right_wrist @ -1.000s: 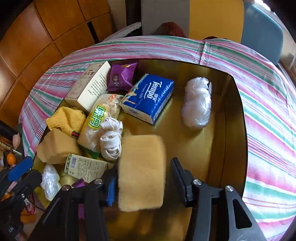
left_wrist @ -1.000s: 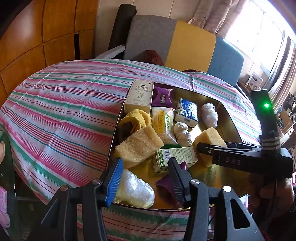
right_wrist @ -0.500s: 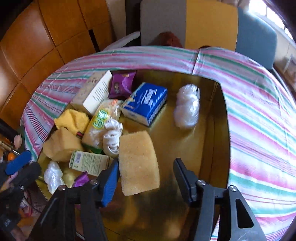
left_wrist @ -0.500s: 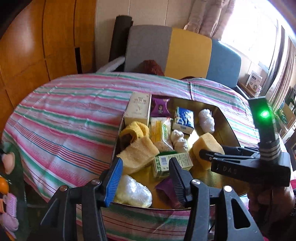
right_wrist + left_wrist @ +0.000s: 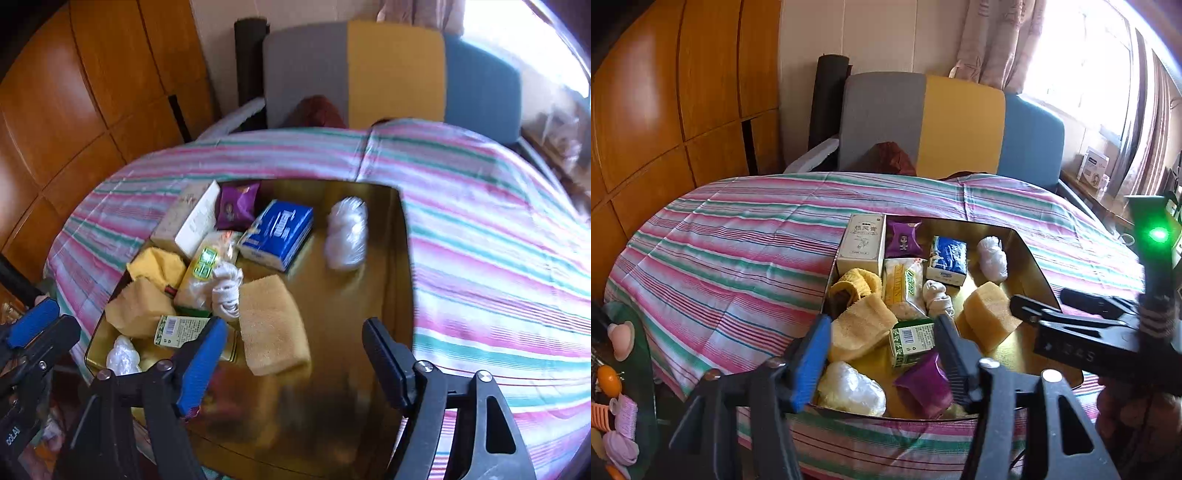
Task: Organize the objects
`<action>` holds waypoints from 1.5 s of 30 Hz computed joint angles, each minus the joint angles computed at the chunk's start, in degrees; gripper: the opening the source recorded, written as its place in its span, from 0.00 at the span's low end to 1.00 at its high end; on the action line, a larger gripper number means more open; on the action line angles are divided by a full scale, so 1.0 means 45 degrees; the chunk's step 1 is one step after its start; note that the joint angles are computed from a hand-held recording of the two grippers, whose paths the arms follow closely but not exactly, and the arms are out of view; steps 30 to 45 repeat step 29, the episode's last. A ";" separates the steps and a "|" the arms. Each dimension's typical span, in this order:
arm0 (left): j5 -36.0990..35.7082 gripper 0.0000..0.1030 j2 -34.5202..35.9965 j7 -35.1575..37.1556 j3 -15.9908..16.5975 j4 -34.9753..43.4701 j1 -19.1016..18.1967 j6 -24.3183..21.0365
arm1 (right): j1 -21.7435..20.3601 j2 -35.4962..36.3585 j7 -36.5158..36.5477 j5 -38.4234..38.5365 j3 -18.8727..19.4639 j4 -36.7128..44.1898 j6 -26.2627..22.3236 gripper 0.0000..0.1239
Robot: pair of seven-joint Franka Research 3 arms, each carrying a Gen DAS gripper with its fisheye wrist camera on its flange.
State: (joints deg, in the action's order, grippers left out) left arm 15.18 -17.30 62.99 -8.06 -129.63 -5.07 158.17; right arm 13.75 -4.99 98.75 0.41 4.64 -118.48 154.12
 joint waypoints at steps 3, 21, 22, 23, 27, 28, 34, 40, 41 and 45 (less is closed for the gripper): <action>0.0706 0.67 -0.0156 -0.0649 -0.0358 -0.0037 0.0326 -0.0079 | -0.0323 -0.0592 0.1533 -0.1625 0.0298 -0.0698 0.0775 0.68; 0.1103 0.77 -0.0344 -0.1465 -0.0474 -0.0169 0.0147 -0.0303 | -0.0906 -0.1703 0.2546 -0.2752 0.0968 -0.1903 0.1410 0.68; 0.1065 0.77 -0.0336 -0.1422 -0.0411 -0.0197 0.0111 -0.0236 | -0.0903 -0.1679 0.2539 -0.2747 0.0979 -0.1886 0.1387 0.68; 0.1149 0.76 -0.0374 -0.1522 -0.0433 -0.0265 0.0164 -0.0136 | -0.0908 -0.1657 0.2569 -0.2761 0.0997 -0.1871 0.1362 0.68; 0.1927 0.69 -0.0472 -0.2119 -0.0709 -0.0412 0.0550 0.0211 | -0.0853 -0.1607 0.2540 -0.2739 0.0983 -0.1859 0.1250 0.68; 0.1919 0.69 -0.0470 -0.2116 -0.0661 -0.0412 0.0510 0.0222 | -0.0841 -0.1614 0.2522 -0.2746 0.0975 -0.1872 0.1250 0.68; 0.1825 0.69 -0.0462 -0.2039 -0.0579 -0.0403 0.0423 0.0193 | -0.0836 -0.1614 0.2523 -0.2749 0.0971 -0.1872 0.1250 0.68; 0.1825 0.69 -0.0462 -0.2039 -0.0579 -0.0403 0.0423 0.0193 | -0.0836 -0.1614 0.2523 -0.2749 0.0971 -0.1872 0.1250 0.68; 0.1825 0.69 -0.0462 -0.2039 -0.0579 -0.0403 0.0423 0.0193 | -0.0836 -0.1614 0.2523 -0.2749 0.0971 -0.1872 0.1250 0.68; 0.1825 0.69 -0.0462 -0.2039 -0.0579 -0.0403 0.0423 0.0193 | -0.0836 -0.1614 0.2523 -0.2749 0.0971 -0.1872 0.1250 0.68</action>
